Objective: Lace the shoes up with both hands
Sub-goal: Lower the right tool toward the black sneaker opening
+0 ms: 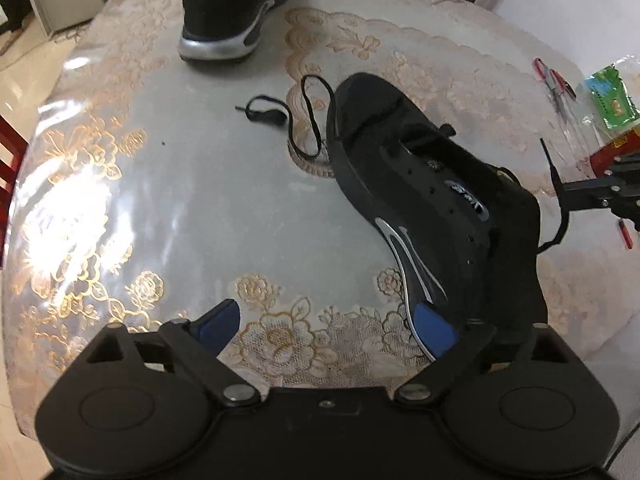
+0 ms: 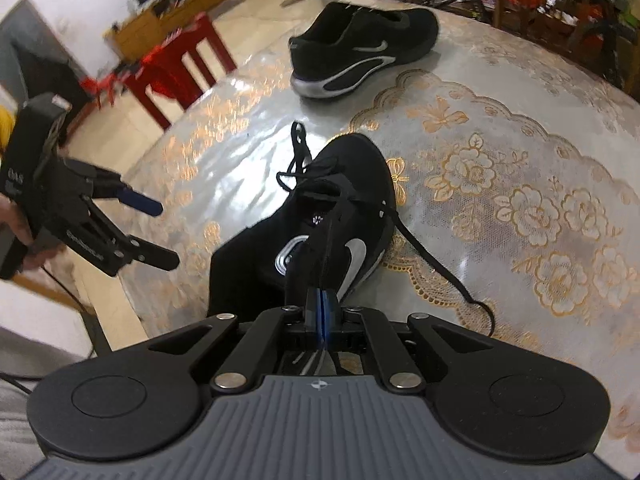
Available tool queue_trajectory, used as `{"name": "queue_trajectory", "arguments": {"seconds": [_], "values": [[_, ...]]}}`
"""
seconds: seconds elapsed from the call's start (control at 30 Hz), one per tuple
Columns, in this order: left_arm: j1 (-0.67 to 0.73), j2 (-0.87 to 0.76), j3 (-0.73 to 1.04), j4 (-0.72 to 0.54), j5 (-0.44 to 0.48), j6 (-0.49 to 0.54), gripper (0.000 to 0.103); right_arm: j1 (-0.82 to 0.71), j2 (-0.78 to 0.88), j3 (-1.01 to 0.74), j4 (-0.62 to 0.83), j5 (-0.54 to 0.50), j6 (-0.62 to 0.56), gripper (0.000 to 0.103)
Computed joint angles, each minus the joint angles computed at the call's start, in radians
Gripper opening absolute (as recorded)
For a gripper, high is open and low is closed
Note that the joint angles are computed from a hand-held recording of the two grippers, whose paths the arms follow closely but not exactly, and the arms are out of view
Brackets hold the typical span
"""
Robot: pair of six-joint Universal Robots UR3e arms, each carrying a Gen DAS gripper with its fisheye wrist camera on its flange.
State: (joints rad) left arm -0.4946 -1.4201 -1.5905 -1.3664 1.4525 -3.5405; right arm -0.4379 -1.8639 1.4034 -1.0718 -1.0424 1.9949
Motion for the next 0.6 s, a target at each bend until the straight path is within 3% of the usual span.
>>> {"name": "queue_trajectory", "arguments": {"seconds": [0.13, 0.27, 0.47, 0.53, 0.6], "values": [[0.003, 0.011, -0.055, 0.049, -0.040, -0.029, 0.093, 0.165, 0.139, -0.176, -0.008, -0.112, -0.043, 0.002], [-0.039, -0.043, 0.015, 0.060, 0.000, -0.060, 0.094, 0.293, 0.369, -0.467, 0.021, -0.209, -0.150, 0.002], [-0.072, -0.182, 0.200, 0.015, 0.045, -0.125, 0.094, 0.317, 0.740, -0.948, 0.257, -0.196, -0.307, 0.002], [-0.079, -0.224, 0.270, -0.023, 0.061, -0.147, 0.094, 0.306, 0.793, -0.987, 0.285, -0.186, -0.324, 0.002], [-0.081, -0.259, 0.327, -0.061, 0.077, -0.153, 0.095, 0.286, 0.770, -0.878, 0.213, -0.188, -0.337, 0.002]]}}
